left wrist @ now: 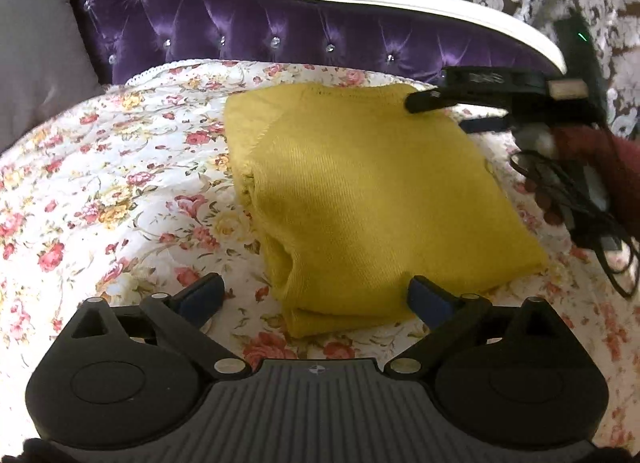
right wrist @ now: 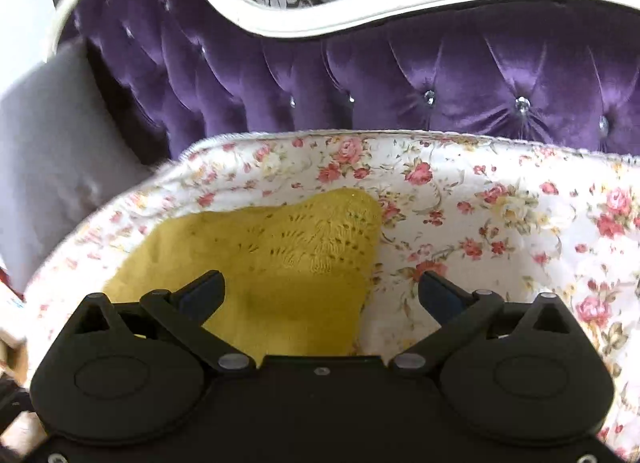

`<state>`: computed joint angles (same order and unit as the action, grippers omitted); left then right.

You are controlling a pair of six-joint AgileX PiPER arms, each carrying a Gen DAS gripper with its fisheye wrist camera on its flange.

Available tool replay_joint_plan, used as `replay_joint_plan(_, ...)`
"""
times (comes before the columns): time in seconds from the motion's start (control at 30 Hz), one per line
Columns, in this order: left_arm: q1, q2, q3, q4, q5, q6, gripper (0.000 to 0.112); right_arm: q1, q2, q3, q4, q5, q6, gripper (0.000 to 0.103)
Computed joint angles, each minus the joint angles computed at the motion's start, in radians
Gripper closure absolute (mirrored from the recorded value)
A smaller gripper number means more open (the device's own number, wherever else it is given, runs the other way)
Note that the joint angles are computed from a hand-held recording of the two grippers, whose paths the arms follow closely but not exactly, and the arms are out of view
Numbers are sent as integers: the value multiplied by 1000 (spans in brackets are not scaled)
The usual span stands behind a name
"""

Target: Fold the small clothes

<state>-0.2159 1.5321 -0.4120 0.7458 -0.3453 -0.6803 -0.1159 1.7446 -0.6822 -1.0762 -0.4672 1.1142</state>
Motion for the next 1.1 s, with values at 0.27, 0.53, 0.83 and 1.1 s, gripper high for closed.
replay_joint_plan(0.27,64,71,-108,323,-56,-356,11,-114,70,-10,-175,-225,89,0)
replay_joint_plan(0.53,50,159,-212,409,-70,-479,11,-118,218,-90,-164,-382,90,0)
replay_joint_plan(0.83,18,175,-215,267,-66,-399,29,-130,271,-128,-169,-450,106,23)
replay_joint_plan(1.1,75,130,-213,459,-77,-657,94,-120,180,-74,-146,-352,89,62)
